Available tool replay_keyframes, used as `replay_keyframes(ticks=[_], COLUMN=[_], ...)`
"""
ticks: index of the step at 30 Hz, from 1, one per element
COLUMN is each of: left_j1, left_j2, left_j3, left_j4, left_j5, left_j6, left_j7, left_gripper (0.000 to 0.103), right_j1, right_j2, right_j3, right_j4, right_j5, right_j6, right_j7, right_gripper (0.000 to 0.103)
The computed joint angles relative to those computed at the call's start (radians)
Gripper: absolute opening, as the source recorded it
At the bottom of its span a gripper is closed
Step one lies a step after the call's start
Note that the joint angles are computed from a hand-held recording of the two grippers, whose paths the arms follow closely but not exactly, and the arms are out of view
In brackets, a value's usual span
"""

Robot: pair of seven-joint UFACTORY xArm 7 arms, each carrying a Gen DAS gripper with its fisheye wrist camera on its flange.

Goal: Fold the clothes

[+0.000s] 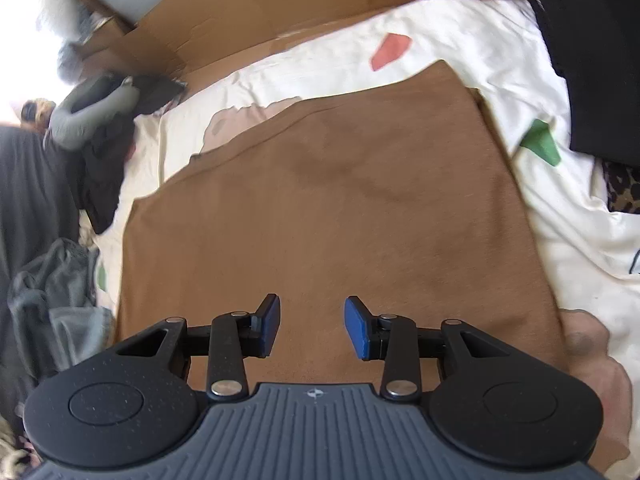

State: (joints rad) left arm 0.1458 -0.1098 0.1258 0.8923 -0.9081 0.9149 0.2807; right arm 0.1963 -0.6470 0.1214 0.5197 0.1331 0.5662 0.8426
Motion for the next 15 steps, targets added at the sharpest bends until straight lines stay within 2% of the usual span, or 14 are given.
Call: replay_keyframes(ticks=[2,4,6,8,11,15], left_j1=[0.002,0.002,0.001,0.000,0.004,0.010], left_j2=[0.002,0.001,-0.001,0.000,0.009,0.009], left_j3=[0.001,0.000,-0.002,-0.002,0.001,0.004], left_j4=[0.009,0.016,0.019,0.021,0.026,0.027], left_j5=[0.011,0.013,0.015,0.022,0.030,0.024], left_j6=[0.009,0.012,0.013,0.018,0.031,0.044], left_j7=[-0.008,-0.020,-0.022,-0.025,-0.031,-0.021], left_gripper=[0.003,0.003,0.003,0.003,0.003,0.003], right_j1=[-0.029,-0.051,-0.061,-0.066,-0.059,-0.016], right_j2=[0.018,0.043,0.083,0.132,0.209,0.320], right_j3=[0.080,0.145,0.193,0.228,0.254,0.241], right_j4=[-0.006,-0.004,0.004,0.027,0.067,0.128], right_j5=[-0.040,-0.093,-0.142,-0.203,-0.284,-0.365], right_j6=[-0.031,-0.058,-0.090,-0.099,-0.111,-0.136], right_j7=[0.079,0.158,0.231,0.282,0.339,0.355], right_gripper=[0.043,0.038,0.025,0.020,0.010,0.009])
